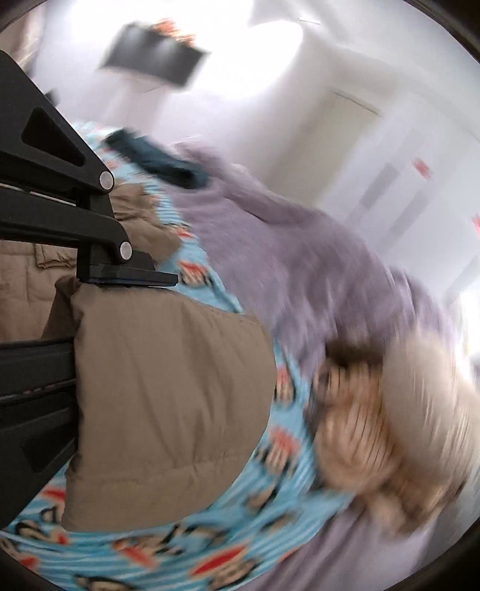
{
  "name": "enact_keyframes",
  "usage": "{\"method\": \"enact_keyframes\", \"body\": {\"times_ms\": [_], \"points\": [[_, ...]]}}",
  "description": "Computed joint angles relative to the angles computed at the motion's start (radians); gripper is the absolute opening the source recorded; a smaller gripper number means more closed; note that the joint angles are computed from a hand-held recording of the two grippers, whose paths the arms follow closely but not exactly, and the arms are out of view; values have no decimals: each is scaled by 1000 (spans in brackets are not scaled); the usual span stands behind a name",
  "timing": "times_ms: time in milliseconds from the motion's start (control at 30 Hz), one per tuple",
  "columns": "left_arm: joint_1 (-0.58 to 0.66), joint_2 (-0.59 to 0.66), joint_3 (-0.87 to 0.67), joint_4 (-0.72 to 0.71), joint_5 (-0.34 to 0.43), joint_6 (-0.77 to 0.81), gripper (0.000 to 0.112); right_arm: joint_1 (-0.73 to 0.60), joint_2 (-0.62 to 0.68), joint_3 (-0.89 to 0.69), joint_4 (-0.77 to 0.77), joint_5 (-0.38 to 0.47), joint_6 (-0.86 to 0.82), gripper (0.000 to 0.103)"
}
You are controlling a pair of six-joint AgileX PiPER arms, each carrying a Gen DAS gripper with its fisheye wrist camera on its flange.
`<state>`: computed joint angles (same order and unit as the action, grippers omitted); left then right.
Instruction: Fold large clothes
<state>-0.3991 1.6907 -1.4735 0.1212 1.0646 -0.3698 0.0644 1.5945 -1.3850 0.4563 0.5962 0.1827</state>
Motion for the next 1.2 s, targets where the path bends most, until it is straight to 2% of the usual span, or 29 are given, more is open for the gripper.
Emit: {"method": "enact_keyframes", "body": {"times_ms": [100, 300, 367, 533, 567, 600, 633, 667, 700, 867, 900, 933, 967, 1000, 1067, 1200], "points": [[67, -26, 36, -18, -42, 41, 103, 189, 138, -172, -202, 33, 119, 7], [190, -45, 93, -51, -103, 103, 103, 408, 438, -436, -309, 134, 212, 7], [222, -48, 118, -72, -137, 143, 103, 452, 511, -471, -329, 154, 241, 7], [248, -36, 149, -108, -177, 198, 103, 468, 571, -412, -328, 153, 298, 11], [253, -31, 151, -127, -184, 212, 103, 461, 574, -403, -317, 158, 311, 17], [256, -32, 155, -137, -189, 218, 103, 450, 568, -390, -290, 154, 300, 31], [259, -29, 156, -153, -194, 229, 103, 438, 545, -355, -256, 140, 286, 40], [263, -26, 155, -169, -199, 240, 103, 429, 515, -316, -231, 121, 275, 60], [267, -24, 155, -184, -203, 249, 103, 418, 469, -258, -204, 86, 264, 69], [299, -7, 143, -260, -210, 315, 103, 352, 300, -29, -160, -76, 367, 68], [305, -5, 141, -277, -209, 326, 103, 323, 289, 0, -123, -100, 380, 64], [326, -1, 137, -323, -208, 358, 103, 308, 297, -12, -113, -101, 398, 54], [350, -1, 136, -378, -209, 396, 103, 286, 309, -21, -91, -96, 408, 23], [366, -3, 139, -420, -212, 421, 103, 271, 334, -55, -87, -70, 415, 10], [421, -4, 139, -536, -208, 499, 103, 280, 365, -115, -127, -58, 422, 9], [512, 13, 123, -745, -166, 642, 103, 385, 439, -323, -262, 28, 356, 9]]}}
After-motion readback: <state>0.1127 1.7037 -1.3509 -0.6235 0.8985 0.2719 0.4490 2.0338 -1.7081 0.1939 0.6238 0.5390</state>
